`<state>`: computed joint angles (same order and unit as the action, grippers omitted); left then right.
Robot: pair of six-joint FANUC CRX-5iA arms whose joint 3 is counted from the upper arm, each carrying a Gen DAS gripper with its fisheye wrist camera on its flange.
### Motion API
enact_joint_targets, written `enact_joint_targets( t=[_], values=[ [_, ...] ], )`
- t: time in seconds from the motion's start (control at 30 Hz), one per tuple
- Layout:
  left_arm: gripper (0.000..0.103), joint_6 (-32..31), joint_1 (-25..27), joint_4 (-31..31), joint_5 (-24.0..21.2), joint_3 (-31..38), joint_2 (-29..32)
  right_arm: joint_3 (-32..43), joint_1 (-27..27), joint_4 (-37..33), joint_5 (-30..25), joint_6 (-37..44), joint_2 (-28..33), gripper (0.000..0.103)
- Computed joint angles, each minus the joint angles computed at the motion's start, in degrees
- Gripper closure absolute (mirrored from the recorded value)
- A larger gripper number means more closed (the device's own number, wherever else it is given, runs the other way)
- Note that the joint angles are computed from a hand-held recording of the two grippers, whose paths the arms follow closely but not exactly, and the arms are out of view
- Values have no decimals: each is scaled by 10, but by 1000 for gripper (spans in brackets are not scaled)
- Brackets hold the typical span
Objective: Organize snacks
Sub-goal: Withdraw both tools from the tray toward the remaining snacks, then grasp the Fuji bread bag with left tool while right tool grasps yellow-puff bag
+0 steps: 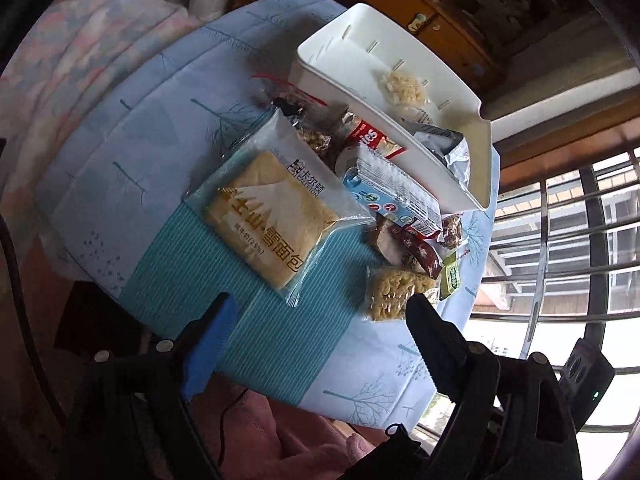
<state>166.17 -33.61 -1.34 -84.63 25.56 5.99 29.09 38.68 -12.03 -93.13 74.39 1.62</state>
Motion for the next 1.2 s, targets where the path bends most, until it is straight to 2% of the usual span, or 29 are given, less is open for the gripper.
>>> enact_joint_targets(
  t=[0.2, 0.33, 0.43, 0.57, 0.77, 0.83, 1.03, 1.2],
  values=[
    [17, 46, 30, 40, 65, -78, -26, 5, 12, 11, -37, 8, 14, 24],
    [10, 54, 54, 72, 106, -122, -35, 12, 16, 21, -62, 10, 31, 20],
    [9, 50, 77, 110, 135, -160, -41, 22, 19, 37, -86, 5, 53, 19],
    [8, 42, 109, 163, 157, -203, -39, 47, 6, 25, -117, -4, 83, 19],
    [7, 37, 143, 225, 173, -249, -28, 89, -3, 9, -154, -18, 130, 19],
    [7, 33, 150, 239, 182, -258, -23, 102, -5, 6, -170, -23, 145, 14],
    [7, 10, 166, 258, 179, -257, 0, 131, -9, -2, -199, -36, 181, 12],
    [1, 7, 176, 270, 167, -245, 26, 146, -14, -12, -217, -45, 204, 11]
  ],
)
